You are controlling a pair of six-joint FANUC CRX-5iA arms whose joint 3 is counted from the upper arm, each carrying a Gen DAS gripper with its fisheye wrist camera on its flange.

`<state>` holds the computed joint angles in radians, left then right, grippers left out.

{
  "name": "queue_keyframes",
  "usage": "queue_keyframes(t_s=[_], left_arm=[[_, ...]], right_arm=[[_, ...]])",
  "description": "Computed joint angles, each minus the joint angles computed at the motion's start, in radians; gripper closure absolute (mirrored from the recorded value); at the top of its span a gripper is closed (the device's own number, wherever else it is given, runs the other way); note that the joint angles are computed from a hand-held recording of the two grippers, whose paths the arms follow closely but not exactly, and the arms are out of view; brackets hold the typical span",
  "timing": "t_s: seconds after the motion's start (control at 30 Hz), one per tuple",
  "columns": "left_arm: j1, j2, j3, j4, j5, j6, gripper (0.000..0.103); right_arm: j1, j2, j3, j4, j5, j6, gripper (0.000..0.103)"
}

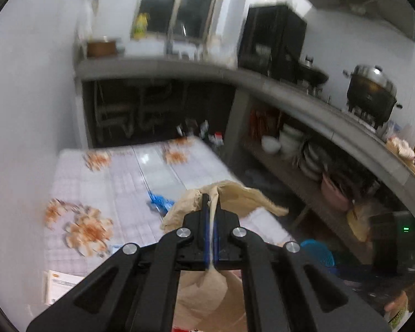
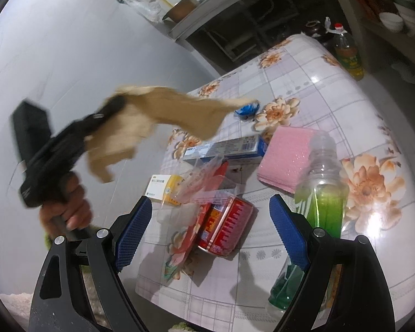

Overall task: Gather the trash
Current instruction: 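Grasp a small clear plastic bag with the right tool while the left holds the wrapper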

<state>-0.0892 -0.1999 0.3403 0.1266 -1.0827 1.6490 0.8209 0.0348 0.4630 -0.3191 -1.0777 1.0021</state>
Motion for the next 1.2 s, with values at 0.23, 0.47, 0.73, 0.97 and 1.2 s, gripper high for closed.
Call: queue_keyframes(t_s=[0.23,0.47,0.73,0.97,1.2], left_arm=[[-0.036,-0.128,-0.045,-0.172,0.046,0.165,0.102],[-0.017,-0.217,-0.115,-0.229,0.030,0.274,0.102],[0.050,-0.269,-0.166,-0.195,0.009,0.279,0.102],[0.055,-0.277,-0.160,-0.198,-0.003,0.277,0.102],[0.054,-0.277,-0.158,-0.201,-0.001,0.280,0.102]], right_arm=[[-0.004,0.149,0.194,-0.058,-0.112,0.105,0.021],[0.070,0.282,0.346,0.063,-0.200,0.178,0.023],[0.186,0.367,0.430,0.231,-0.271,0.497,0.024],[0.230,0.482,0.536,0.340,-0.376,0.686,0.034],[0.206,0.511,0.560,0.330,-0.413,0.638,0.092]])
